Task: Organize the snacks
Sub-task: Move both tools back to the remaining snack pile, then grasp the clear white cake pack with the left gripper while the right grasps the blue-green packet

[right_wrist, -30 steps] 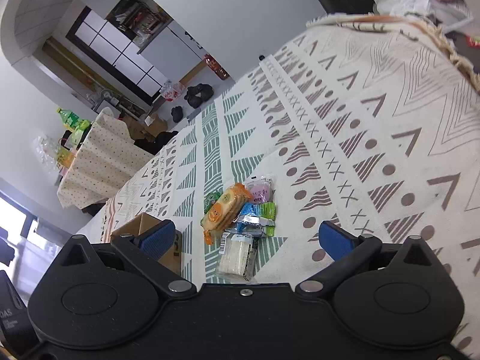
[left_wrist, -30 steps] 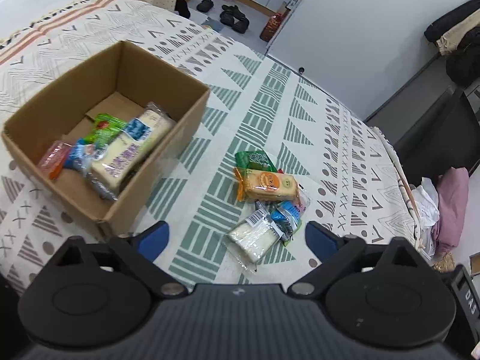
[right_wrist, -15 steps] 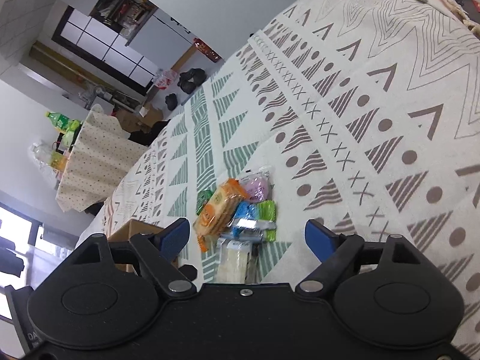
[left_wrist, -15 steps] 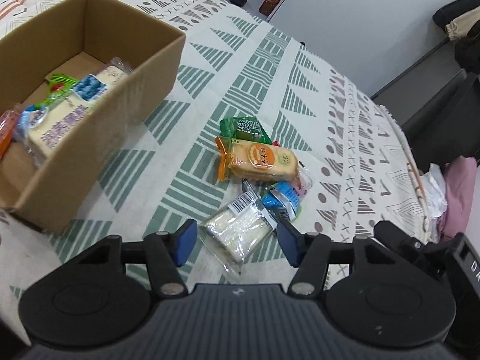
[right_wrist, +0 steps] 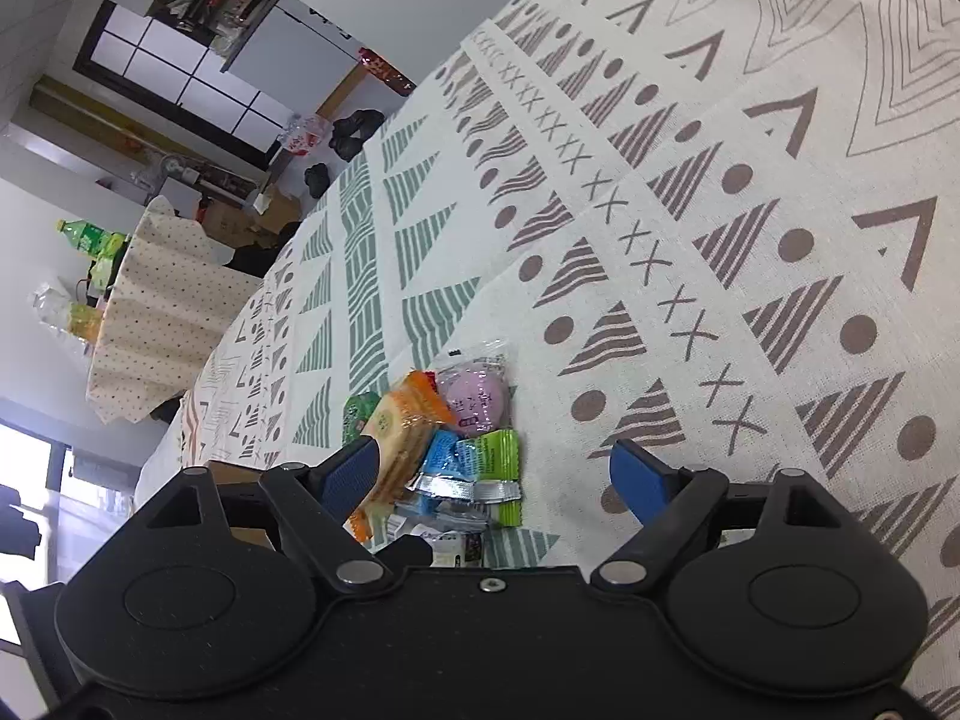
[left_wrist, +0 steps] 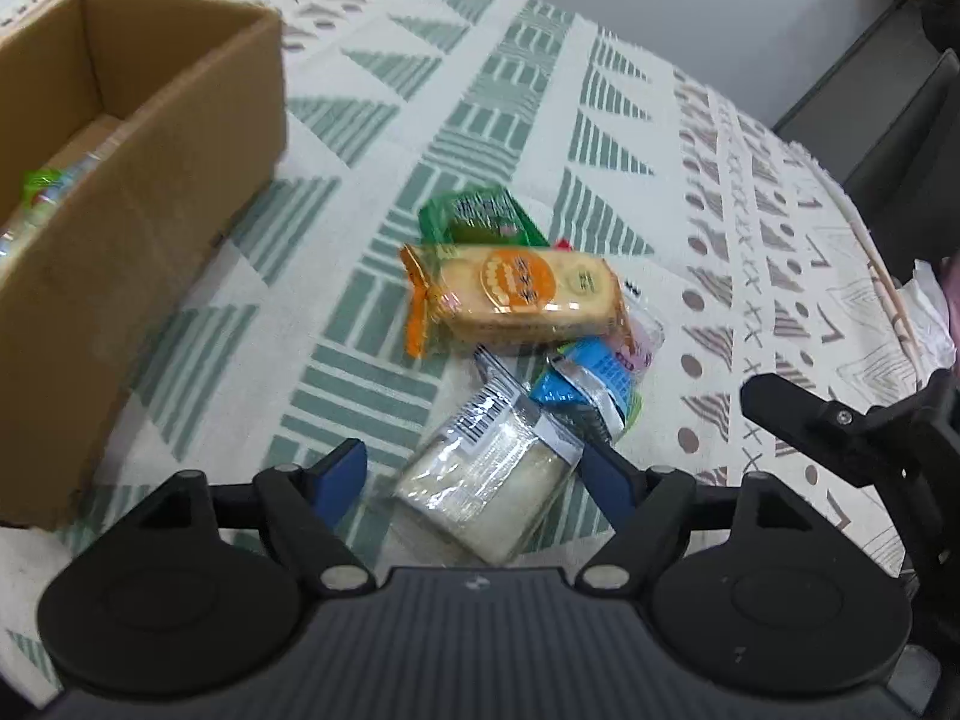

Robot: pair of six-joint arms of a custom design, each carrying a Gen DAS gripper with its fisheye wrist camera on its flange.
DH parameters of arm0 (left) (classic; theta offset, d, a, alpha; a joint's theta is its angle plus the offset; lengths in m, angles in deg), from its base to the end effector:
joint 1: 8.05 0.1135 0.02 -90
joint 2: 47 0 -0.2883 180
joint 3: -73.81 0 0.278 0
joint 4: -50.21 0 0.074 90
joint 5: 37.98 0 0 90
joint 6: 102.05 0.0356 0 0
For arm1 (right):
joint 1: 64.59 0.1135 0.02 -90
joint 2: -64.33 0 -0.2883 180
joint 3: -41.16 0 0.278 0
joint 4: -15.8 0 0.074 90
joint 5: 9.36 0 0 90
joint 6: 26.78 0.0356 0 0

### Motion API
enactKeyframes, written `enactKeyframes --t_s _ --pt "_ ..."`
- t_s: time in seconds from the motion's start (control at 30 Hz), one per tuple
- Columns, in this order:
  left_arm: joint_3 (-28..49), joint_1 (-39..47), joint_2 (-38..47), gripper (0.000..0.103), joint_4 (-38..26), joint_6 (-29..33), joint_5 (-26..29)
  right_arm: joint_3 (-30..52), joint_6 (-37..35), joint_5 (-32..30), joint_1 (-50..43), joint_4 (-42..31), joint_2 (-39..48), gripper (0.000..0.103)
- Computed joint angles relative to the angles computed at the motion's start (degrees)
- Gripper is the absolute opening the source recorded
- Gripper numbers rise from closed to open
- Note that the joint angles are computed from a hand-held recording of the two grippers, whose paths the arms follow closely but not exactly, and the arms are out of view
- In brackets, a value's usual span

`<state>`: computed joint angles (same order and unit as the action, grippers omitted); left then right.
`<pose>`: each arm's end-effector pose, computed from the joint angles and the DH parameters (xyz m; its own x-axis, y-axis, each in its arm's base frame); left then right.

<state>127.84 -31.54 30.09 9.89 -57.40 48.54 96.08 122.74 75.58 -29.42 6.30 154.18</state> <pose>0.2397 -0.1018 0.1877 -0.8415 -0.4085 -0.3535 -0.3212 0.9045 -0.2806 0.2641 0.1900 0.1660 -0.8291 0.4659 -0.3090 0.1760 0.7421 0.6467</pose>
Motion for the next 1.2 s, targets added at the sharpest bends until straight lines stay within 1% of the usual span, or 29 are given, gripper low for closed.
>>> enactKeyframes --t_s 0.17,0.2,0.23,0.3,0.37,0.5,0.67,0.77,0.8,0.83,0.87,0.9,1.0,1.07,1.1,1.13,1.2 --pt "-1.0 -0.8 0.7 0.078 1.6 -1.2 -0.7 0.3 -0.3 -1.4 0.4 1.3 2.5 0.084" --pt "-1.3 -0.7 0.3 0.073 1.8 -1.8 -0.7 0.6 0.0 -1.6 0.5 1.3 3.2 0.084" --pt "-1.6 -0.4 -0.3 0.071 1.9 -2.5 -0.3 0.8 0.2 -2.0 0.4 1.6 3.8 0.084" --pt "-2.3 0.5 -1.4 0.057 2.0 -3.3 0.4 1.3 0.1 -2.5 0.6 2.3 4.9 0.084" --pt "-2.8 2.0 -2.2 0.053 1.8 -3.2 1.3 1.8 -0.1 -2.6 0.9 3.1 5.9 0.084" --pt "-3.1 4.4 -3.7 0.049 0.7 -2.4 2.8 3.1 -0.2 -1.9 1.6 3.5 7.6 0.084" --pt "-4.1 7.9 -5.9 0.047 -0.5 -1.1 4.0 6.7 -1.7 0.2 3.1 2.2 10.3 0.082" --pt "-4.9 9.5 -6.8 0.047 -0.8 0.0 4.4 9.0 -3.4 0.8 3.6 1.2 12.6 0.07" --pt "-5.2 9.9 -7.1 0.046 -0.6 0.1 4.6 9.7 -3.7 1.2 3.8 0.6 13.2 0.06" --pt "-5.4 10.0 -7.5 0.046 -0.6 -0.1 4.7 10.4 -4.1 1.5 4.0 -0.4 13.7 0.044" --pt "-5.6 10.2 -7.7 0.046 -0.6 -0.2 4.9 11.0 -4.6 1.7 4.2 -1.4 14.0 0.038" --pt "-5.6 10.3 -7.8 0.046 -0.7 -0.2 5.1 10.6 -4.6 1.3 4.3 -0.9 13.9 0.034" --pt "-5.3 10.1 -8.4 0.045 -1.0 -0.1 5.4 9.6 -4.1 1.4 4.3 -1.4 12.3 0.032" --pt "-5.1 9.9 -9.1 0.045 -1.3 -0.3 5.2 8.3 -3.2 1.3 4.1 -0.6 10.9 0.019" --pt "-5.0 9.7 -9.5 0.045 -1.5 -0.2 5.0 7.5 -2.7 0.9 3.9 0.0 10.3 0.018" --pt "-4.7 9.6 -9.6 0.045 -1.7 -0.2 4.7 7.2 -2.4 1.0 3.8 0.0 9.7 0.0" --pt "-4.4 9.7 -10.0 0.045 -2.2 -0.3 4.3 6.5 -2.7 1.1 3.7 0.1 8.9 0.0"
